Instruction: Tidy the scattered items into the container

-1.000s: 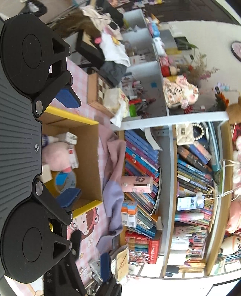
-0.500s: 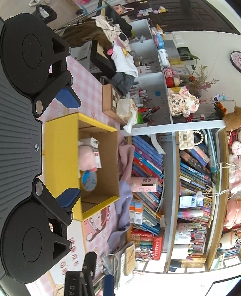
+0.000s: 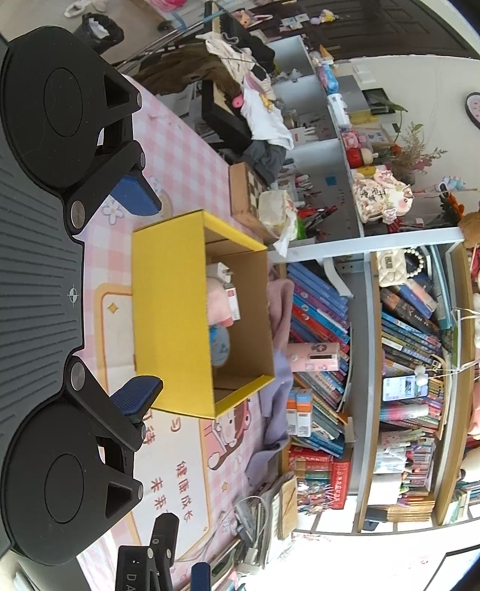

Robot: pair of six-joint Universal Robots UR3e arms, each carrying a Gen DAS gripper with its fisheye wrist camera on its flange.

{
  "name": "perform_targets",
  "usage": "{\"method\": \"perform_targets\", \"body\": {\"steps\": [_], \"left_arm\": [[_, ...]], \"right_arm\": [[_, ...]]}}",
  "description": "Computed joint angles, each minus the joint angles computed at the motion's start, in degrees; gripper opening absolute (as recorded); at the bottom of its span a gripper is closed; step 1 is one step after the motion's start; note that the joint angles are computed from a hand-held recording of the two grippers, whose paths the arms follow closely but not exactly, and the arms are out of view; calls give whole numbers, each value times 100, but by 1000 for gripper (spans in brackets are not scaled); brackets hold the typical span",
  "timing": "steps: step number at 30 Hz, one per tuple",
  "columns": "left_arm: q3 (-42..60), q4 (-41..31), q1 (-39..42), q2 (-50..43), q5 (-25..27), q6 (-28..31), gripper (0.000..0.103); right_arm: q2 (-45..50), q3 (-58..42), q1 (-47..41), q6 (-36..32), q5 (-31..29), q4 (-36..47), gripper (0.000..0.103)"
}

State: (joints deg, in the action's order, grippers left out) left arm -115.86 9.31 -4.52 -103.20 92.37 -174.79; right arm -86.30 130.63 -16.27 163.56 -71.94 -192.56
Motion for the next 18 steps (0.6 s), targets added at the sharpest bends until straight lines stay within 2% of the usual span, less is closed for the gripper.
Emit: {"method": "perform_targets", "body": {"steps": [4, 9, 18], "left_arm": [[-22, -197, -174, -60, 117, -70, 96], [-37, -582, -279, -55, 14, -61, 96], [-23, -870, -432, -89, 62, -188, 96]], "right_arm": [[-66, 164, 27, -50, -92, 193, 83], [-175, 195, -31, -17, -149, 753, 83], [-448, 516, -206, -61, -147, 932, 85]]}}
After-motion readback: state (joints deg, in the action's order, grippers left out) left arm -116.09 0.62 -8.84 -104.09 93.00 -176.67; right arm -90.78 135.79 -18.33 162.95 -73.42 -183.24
